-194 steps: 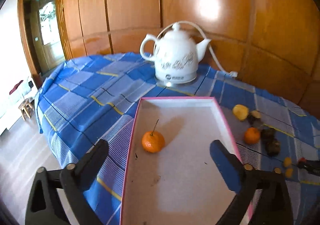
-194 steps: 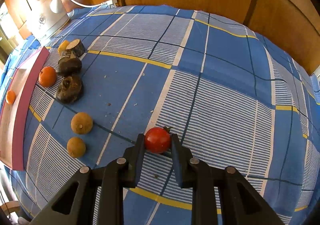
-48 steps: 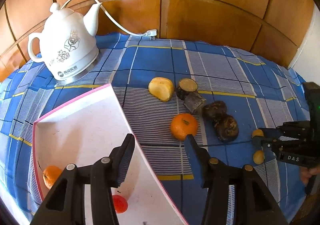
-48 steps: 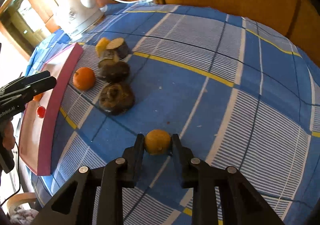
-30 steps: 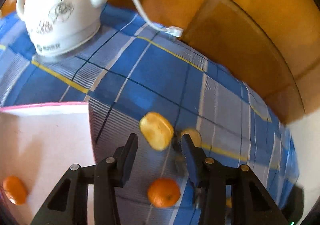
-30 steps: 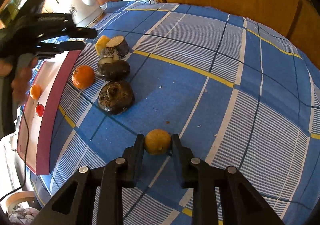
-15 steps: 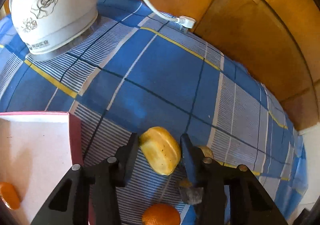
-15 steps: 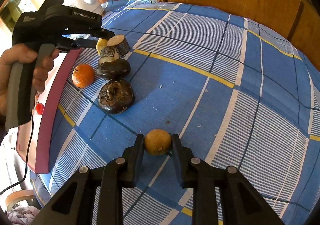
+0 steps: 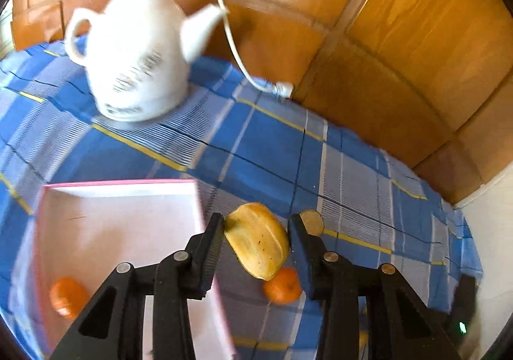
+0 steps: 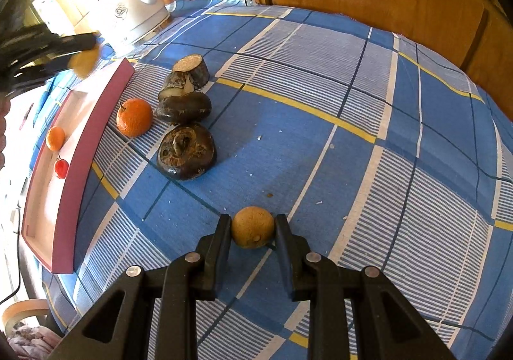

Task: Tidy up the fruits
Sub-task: 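Lower the yellow chunk into the tray and open the left tool while the right tool holds its fruit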

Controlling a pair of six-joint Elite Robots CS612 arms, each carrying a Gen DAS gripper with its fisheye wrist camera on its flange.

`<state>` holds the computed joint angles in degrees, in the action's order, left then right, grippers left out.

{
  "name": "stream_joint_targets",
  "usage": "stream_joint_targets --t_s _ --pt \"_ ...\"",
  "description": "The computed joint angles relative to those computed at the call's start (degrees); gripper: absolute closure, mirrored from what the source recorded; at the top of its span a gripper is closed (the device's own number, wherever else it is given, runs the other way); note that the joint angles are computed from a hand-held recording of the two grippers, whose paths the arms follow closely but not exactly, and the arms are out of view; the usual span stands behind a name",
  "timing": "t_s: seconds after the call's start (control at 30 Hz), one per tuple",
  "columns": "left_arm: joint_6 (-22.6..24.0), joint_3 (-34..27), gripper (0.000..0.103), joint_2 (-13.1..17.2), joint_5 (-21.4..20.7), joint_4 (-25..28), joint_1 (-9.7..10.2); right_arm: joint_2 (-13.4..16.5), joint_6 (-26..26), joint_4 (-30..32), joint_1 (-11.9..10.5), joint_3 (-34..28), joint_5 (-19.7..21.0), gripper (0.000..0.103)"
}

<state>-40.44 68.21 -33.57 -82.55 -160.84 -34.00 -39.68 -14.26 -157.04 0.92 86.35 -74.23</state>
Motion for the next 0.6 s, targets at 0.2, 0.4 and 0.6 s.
stream_joint_targets --t_s 0.2,0.4,0.6 --pt "0.7 11.2 0.061 -5.3 5.4 -4.0 0.25 -0.2 -0.7 -1.2 0.2 0.6 -1.1 0.076" --pt "-4.0 15.6 0.061 -6.3 6.6 -3.4 1.40 -0.2 -0.9 -2.1 0.4 0.9 -2.0 0.076" --pt "-2.1 17.7 0.060 -6.7 6.7 -4.9 1.03 -0.2 -1.0 -2.5 0.5 1.0 -2.1 0.076"
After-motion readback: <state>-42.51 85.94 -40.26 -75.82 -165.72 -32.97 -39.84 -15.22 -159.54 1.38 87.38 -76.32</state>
